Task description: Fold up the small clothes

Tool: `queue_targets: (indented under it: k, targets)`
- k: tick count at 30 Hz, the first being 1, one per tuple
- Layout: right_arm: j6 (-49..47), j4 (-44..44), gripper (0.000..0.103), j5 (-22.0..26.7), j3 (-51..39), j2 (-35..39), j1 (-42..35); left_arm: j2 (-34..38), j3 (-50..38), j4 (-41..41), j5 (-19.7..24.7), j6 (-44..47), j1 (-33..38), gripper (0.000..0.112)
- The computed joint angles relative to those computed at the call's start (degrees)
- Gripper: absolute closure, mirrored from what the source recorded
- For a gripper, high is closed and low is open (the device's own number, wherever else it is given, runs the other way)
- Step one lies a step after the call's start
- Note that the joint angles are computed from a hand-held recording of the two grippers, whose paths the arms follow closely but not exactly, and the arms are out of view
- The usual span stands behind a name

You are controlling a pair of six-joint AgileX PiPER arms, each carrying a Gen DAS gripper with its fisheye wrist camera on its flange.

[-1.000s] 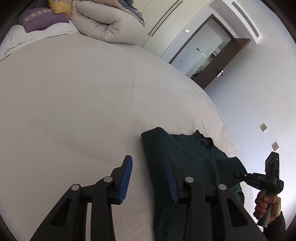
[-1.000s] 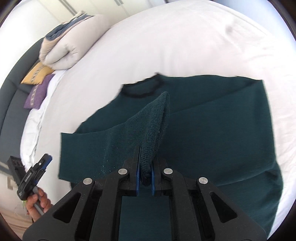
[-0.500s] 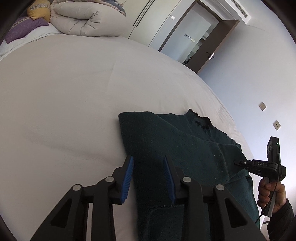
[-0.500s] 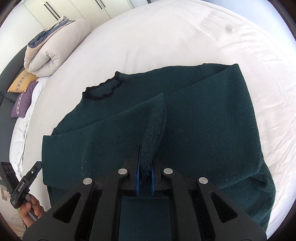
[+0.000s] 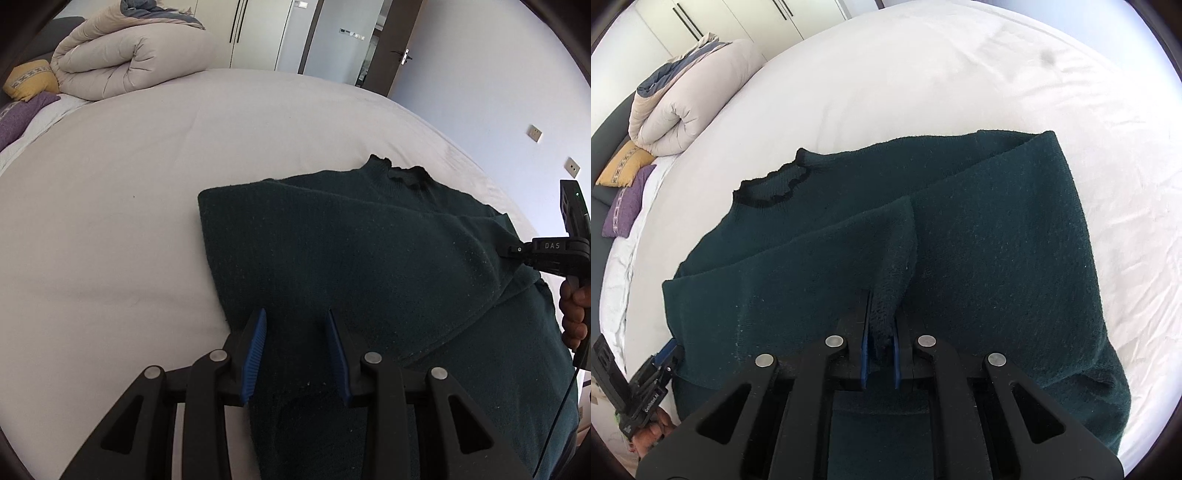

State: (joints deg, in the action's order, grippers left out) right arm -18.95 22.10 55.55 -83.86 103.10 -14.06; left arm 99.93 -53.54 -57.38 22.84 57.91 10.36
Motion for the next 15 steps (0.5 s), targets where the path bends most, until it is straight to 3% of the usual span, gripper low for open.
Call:
queue_targets:
  k: [3, 7, 12, 15]
  targets:
    - [-2.61, 3.02, 0.096, -0.53, 0.78, 0.90, -1.56, 0.20, -0.31, -0.53, 1.19, 0.97, 0.75, 0.078]
    - [-0.78, 6.63, 0.090, 3.64, -1.18, 1.33, -4.61, -1.28, -1.06, -8.36, 9.89, 5.15, 8.37, 0.077]
    - [4.58, 4.56, 0.088, -0.05, 0.05, -3.54, -5.52, -2.74, -0.61, -12.98, 9.96, 8.05, 12.59, 0.077]
    - [1.10, 9.03, 0.088, 0.14, 0.61, -5.42, -4.64, -2.43, -0.16, -11.48, 7.65, 7.87, 9.71, 0.077]
